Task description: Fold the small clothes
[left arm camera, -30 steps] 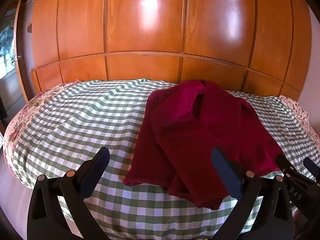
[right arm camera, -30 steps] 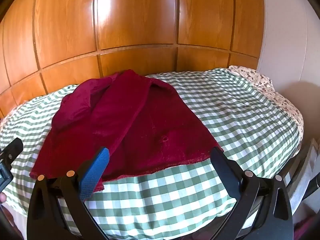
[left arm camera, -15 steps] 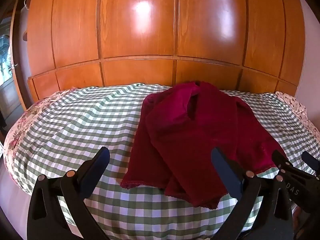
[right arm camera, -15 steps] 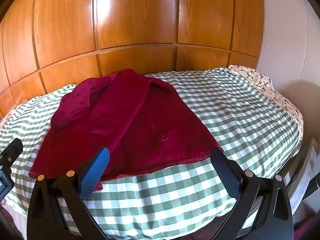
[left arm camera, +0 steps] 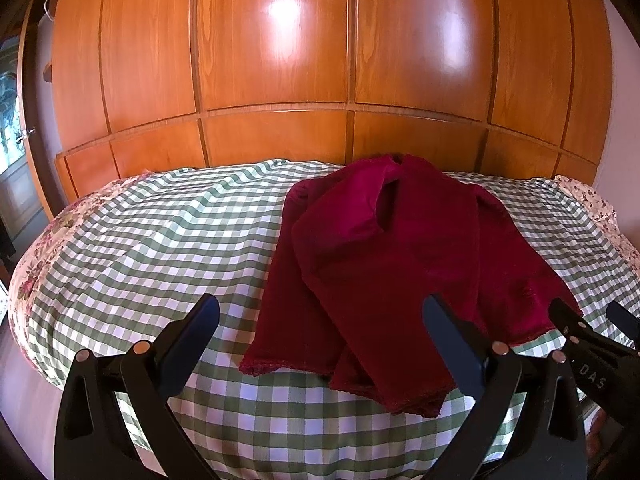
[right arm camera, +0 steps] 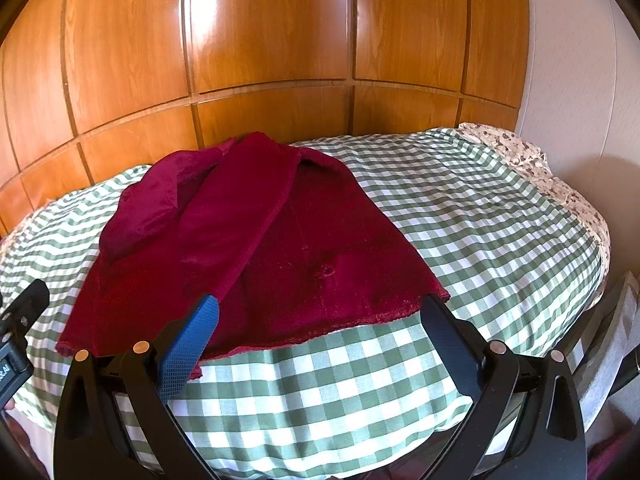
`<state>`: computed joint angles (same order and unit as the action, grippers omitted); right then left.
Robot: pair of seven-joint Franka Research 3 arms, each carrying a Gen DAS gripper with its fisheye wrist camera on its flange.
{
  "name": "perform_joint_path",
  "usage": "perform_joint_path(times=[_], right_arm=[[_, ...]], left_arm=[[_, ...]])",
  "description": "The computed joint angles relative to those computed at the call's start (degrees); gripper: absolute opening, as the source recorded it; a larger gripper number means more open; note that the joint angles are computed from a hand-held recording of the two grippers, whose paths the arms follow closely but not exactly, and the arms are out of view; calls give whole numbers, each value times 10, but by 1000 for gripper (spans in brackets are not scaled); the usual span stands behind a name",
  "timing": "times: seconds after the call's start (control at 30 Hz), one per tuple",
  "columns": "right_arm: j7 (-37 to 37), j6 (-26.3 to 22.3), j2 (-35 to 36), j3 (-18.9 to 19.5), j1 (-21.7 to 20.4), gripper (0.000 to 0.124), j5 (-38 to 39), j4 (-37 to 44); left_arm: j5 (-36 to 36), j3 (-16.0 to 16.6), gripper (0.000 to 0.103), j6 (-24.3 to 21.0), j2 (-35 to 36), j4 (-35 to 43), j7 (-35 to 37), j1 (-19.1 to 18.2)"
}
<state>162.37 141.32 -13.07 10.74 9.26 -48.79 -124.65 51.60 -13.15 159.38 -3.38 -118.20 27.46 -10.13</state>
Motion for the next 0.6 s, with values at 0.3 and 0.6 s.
perform_joint_path(times=[0.3,0.6], right_arm=[[-6,11,2,-4,-2,100,12,-4],[-19,12,7,-8,-3,100,30,-6]], left_arm=[[-13,4,101,2,7,3,17,0],[-29,7,101,1,18,9,41,-4]])
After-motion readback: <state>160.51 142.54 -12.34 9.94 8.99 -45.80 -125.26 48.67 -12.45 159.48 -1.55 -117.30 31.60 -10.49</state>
